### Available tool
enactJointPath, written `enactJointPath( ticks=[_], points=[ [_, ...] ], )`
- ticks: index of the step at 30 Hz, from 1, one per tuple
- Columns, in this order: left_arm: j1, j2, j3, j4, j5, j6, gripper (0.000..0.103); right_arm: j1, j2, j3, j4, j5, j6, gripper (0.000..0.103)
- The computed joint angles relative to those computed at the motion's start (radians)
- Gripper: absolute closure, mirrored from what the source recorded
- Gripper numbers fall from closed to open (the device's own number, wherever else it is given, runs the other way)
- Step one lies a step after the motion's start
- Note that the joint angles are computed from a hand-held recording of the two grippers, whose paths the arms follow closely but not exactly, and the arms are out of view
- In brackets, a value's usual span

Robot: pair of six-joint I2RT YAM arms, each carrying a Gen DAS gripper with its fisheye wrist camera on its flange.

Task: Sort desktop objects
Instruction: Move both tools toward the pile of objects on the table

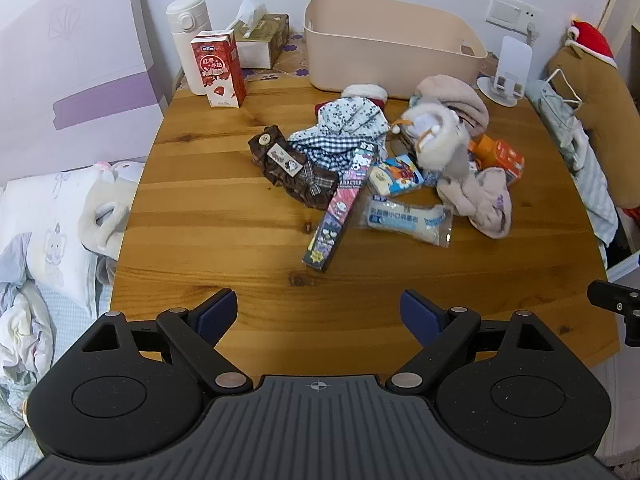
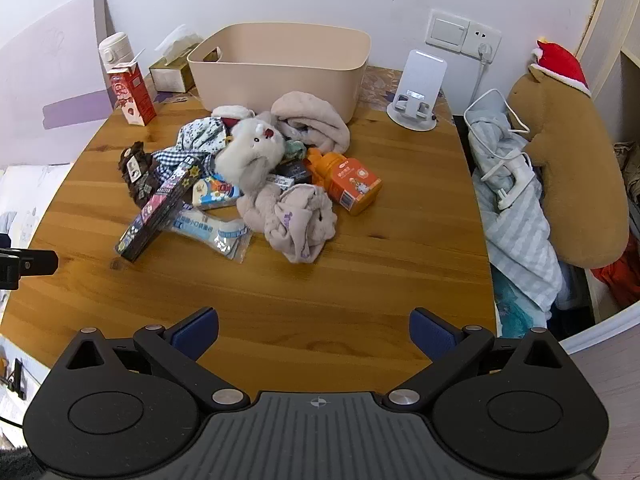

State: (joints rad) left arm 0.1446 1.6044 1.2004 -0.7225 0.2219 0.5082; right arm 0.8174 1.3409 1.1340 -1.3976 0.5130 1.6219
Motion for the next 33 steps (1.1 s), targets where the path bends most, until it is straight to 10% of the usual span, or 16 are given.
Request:
enactJointPath(
  ticks=[33],
  points=[
    [-0.07,0.464,0.303,0.172,-0.082,-0.321,0.013,-0.482,0.009,-0.252,0.587,-0.103,-0.56,0.001]
  ],
)
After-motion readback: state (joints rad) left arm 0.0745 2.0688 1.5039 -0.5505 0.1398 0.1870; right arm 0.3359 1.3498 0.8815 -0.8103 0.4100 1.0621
